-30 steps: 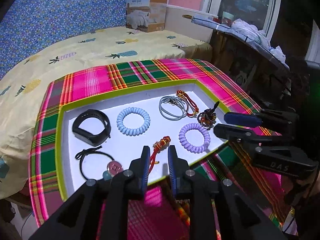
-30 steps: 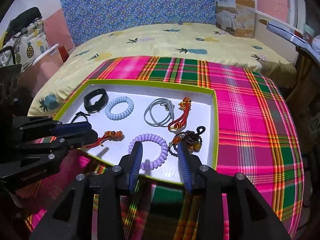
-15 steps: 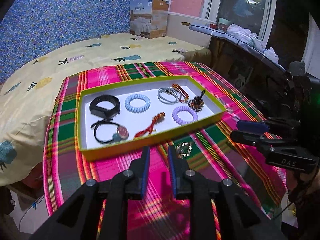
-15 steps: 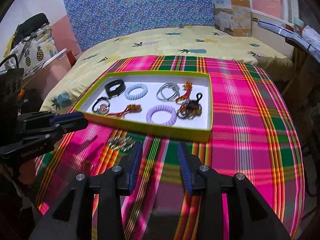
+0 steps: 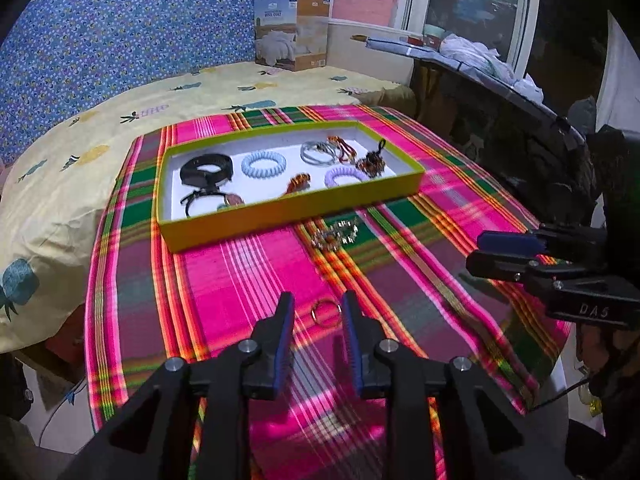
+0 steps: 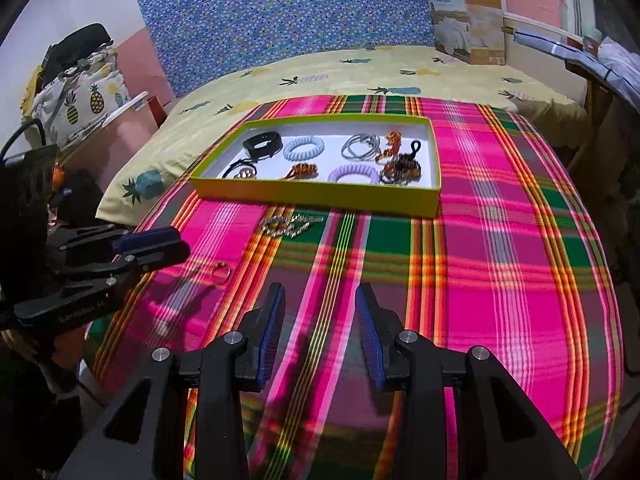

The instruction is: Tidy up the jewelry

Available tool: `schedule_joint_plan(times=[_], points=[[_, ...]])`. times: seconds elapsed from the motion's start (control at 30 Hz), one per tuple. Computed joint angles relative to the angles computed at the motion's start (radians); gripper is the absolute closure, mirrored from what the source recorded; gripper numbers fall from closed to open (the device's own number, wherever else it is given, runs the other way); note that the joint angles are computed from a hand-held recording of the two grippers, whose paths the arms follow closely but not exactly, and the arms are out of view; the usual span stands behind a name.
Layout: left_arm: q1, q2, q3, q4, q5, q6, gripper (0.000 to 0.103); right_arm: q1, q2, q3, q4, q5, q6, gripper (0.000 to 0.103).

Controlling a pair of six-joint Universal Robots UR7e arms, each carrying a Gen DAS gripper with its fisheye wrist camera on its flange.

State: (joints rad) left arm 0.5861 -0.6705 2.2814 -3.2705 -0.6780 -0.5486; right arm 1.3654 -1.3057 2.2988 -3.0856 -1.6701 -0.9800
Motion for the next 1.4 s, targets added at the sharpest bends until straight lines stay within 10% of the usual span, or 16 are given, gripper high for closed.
schedule_joint_plan(times=[0.97, 1.4], points=[[0.026, 0.074, -0.091, 0.166, 0.039, -0.004, 0.073, -0.009, 0.011, 0.001, 0.006, -0.018, 0.016, 0.066], [0.031, 0.061, -0.065, 0.096, 0.033, 0.0, 0.103, 0.019, 0.07, -0.037, -0.011, -0.026, 0.02, 0.066]])
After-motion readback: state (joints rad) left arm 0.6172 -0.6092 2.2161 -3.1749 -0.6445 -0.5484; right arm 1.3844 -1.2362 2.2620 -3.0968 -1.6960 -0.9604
